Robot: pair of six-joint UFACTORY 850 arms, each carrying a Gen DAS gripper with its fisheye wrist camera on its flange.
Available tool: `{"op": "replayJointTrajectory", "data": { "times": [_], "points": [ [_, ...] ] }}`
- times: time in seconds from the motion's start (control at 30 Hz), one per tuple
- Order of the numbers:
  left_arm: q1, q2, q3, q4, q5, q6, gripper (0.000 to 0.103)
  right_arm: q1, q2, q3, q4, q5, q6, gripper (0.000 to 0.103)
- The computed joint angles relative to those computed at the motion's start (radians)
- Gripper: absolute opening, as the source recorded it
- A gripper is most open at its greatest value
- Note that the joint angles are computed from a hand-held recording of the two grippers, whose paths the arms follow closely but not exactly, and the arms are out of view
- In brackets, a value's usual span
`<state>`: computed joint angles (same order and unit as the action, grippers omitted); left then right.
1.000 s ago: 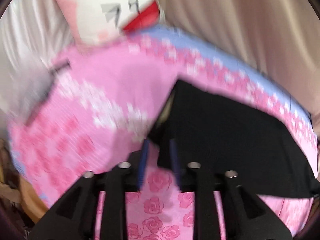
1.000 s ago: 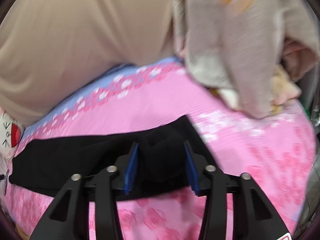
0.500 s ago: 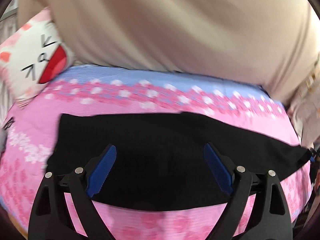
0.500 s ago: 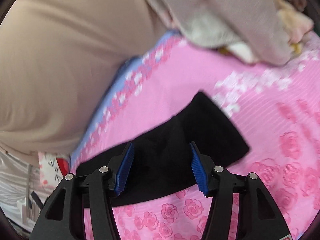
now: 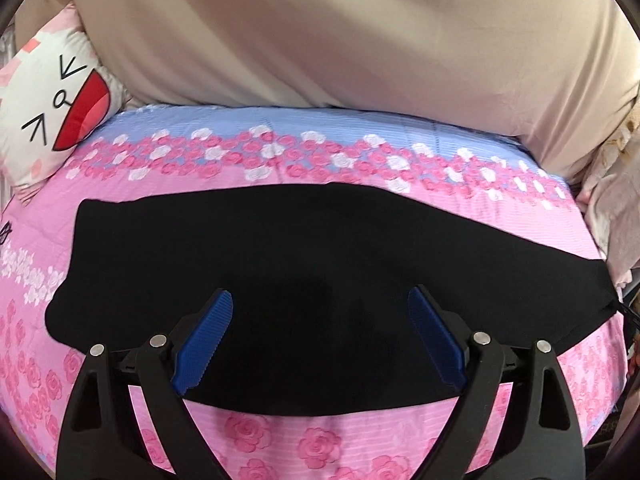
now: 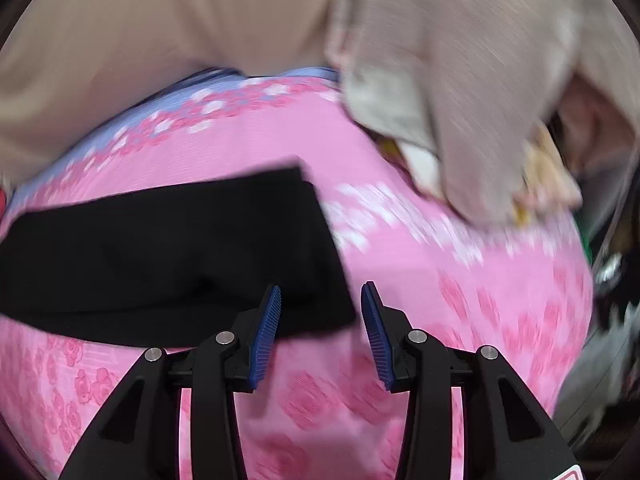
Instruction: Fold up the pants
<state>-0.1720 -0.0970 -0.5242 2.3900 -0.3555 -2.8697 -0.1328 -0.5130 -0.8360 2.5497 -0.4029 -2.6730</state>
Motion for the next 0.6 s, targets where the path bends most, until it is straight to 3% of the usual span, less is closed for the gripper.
{"op": "replayJointTrajectory", "data": {
  "times": [0.07, 0.17, 0.23, 0.37, 0.4, 0.43, 0.6],
  "points": [
    [0.006, -0.003, -0.002, -0.004, 0.010, 0.004, 0.087, -0.055, 0.032, 0.051, -0.110, -0.139, 0.149, 0.043],
    [0.001, -0.014, -0.017, -0.003, 0.017, 0.002, 0.087, -0.066, 0.068, 0.058, -0.199, -0.213, 0.262, 0.043],
    [-0.012, -0.024, -0.028, 0.018, 0.018, -0.027, 0.087, -0.045, 0.053, 0.016, -0.246, -0.195, 0.310, 0.043],
    [-0.038, -0.034, -0.035, 0.052, 0.023, -0.059, 0.087, 0.030, -0.046, -0.088, -0.240, -0.026, 0.305, 0.040],
    [-0.042, -0.036, -0.037, 0.026, 0.024, -0.030, 0.087, 0.043, -0.077, -0.111, -0.218, 0.012, 0.278, 0.031],
    [-0.044, -0.038, -0.038, -0.011, 0.026, 0.011, 0.087, 0.056, -0.093, -0.121, -0.182, 0.040, 0.236, 0.008],
    [-0.008, -0.026, -0.030, -0.055, 0.046, 0.061, 0.088, 0.033, 0.036, -0.002, 0.007, -0.073, -0.007, 0.008]
  ]
}}
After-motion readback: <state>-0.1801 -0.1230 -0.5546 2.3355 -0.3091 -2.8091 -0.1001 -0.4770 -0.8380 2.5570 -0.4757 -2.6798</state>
